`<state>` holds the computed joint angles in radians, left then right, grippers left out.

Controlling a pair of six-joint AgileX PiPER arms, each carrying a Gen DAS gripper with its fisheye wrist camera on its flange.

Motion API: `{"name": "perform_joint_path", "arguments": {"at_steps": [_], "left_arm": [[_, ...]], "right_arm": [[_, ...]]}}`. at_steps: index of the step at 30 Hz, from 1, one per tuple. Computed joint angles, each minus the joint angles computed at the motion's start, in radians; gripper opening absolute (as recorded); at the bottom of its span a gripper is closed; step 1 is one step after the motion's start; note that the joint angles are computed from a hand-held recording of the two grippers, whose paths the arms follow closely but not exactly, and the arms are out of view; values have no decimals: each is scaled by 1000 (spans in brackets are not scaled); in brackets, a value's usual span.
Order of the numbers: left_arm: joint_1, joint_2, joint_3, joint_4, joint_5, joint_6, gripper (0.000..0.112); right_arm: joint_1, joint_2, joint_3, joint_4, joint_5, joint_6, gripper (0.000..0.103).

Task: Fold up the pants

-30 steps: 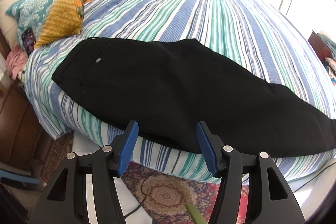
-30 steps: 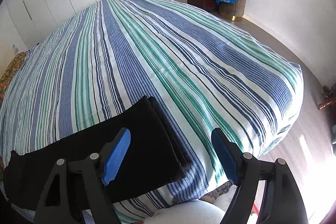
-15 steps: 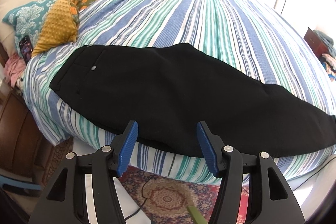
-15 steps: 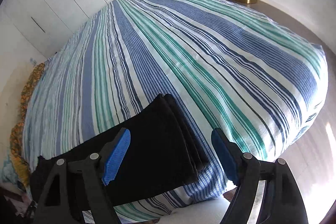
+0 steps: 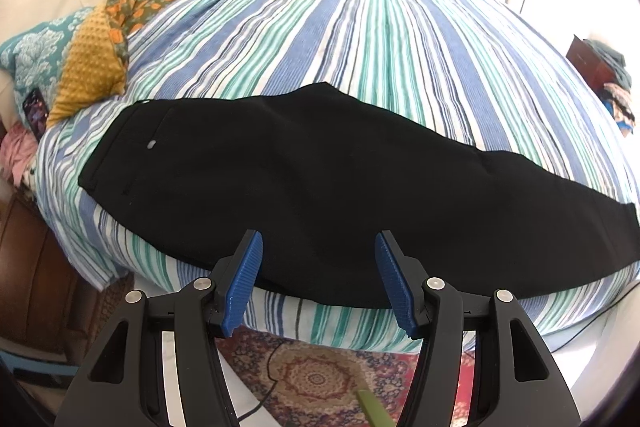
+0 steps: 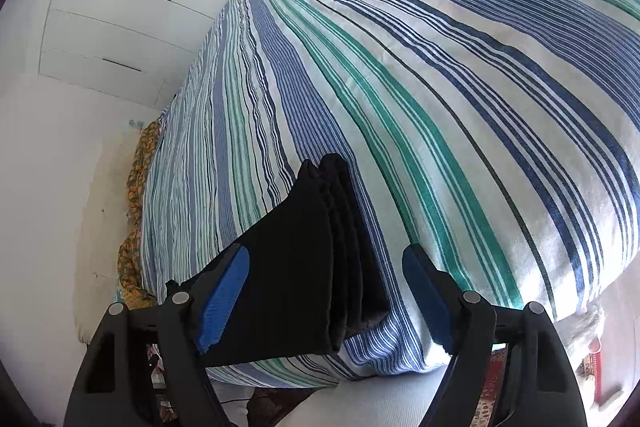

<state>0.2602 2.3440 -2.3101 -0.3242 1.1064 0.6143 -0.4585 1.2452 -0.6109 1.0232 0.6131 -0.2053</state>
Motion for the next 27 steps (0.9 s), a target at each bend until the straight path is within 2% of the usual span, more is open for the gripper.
{"name": "perform_joint_path", "arguments": {"at_steps": [2,5,7,11,13,14,16,17,18,20,22,24,27], "left_arm": [[-3,4,-8,5,6,-6,61],[-1,9,-20,11,15,-14,61],[3,15,-30,13,22,-20,62],[3,61,-102,25,76,-54,63],[-3,80,-132,28,106,-66,63],[-5,80,-132,25,109,-64,63],[-10,52,-82,18,79,-40,63],[-11,33,-49,16,56,-27,63],[-12,15,-15,13,30,-13,63],[-11,4,8,10,11,-4,65],[-7,22,-21,4,33,-13,65],[-5,43,-55,4,57,-26,65],[-2,66,-91,-4,88,-42,65]], "right_arm": [[2,75,-46,40,16,-82,79],[54,214,-160,-107,46,-6,77],[47,278,-207,-57,128,-91,72],[19,306,-213,99,230,-278,72],[25,310,-218,35,211,-192,71],[36,325,-226,0,208,-152,65],[83,361,-264,-69,205,-108,46],[103,376,-285,-80,211,-122,18],[111,381,-291,-53,224,-161,12],[139,362,-299,-31,219,-187,12],[157,328,-285,39,198,-207,12],[179,282,-265,181,192,-276,12],[289,251,-289,389,169,-371,12]]}}
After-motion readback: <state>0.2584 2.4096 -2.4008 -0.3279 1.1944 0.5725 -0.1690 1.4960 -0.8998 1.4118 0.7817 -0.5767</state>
